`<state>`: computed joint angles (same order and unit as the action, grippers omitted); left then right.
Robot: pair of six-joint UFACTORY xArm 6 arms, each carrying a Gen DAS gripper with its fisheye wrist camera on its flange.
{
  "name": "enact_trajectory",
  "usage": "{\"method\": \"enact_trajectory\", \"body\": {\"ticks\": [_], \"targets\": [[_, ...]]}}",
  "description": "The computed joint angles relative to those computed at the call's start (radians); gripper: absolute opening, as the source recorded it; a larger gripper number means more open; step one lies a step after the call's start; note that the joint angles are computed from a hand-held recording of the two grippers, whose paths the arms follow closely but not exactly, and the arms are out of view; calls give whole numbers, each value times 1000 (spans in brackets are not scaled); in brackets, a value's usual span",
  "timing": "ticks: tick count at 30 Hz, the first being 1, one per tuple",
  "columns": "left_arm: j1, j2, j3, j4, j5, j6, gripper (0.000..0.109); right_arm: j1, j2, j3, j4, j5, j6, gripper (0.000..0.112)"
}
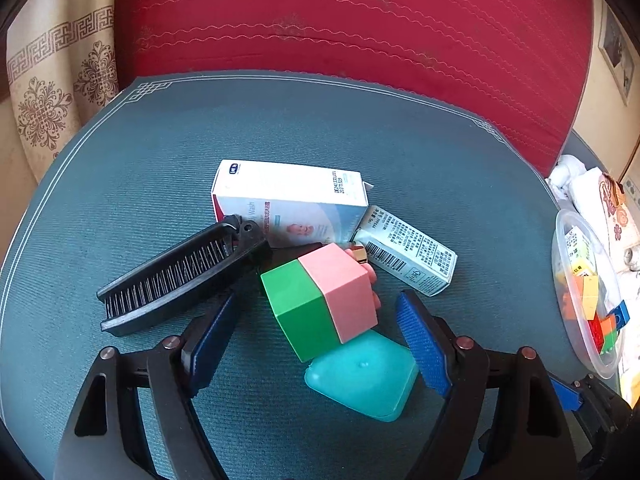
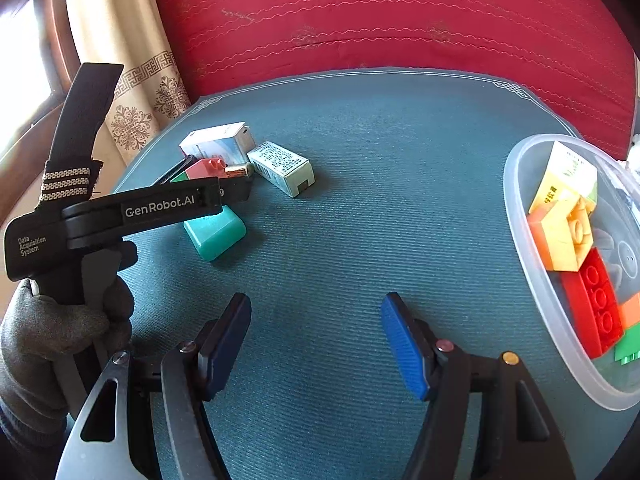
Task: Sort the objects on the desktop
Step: 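Grasp the green-pink block with left tool, then grasp the teal plastic case with right tool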
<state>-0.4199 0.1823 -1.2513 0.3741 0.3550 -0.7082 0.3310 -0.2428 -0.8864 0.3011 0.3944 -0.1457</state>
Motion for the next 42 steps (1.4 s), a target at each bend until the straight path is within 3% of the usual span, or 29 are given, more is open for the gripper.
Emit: {"method": "enact_trajectory", "body": {"ticks": [4,11,19,33,42], "targets": [[14,-1,9,-50,-31,44,56,4,6,-5,-11,-1,-4,72],[24,-27,53,-40,-95,41,55,18,30,-33,-26,12,-29,72],[56,-88,90,221,-99,-199,55,60,91,-103,24,31,-113,72],[84,-119,130,201,-137,-212,55,107,232,-242,45,29,-201,72],[83,-118,127,206,-117,-241,55,109,281,-283,-41,15,-146,55]]}}
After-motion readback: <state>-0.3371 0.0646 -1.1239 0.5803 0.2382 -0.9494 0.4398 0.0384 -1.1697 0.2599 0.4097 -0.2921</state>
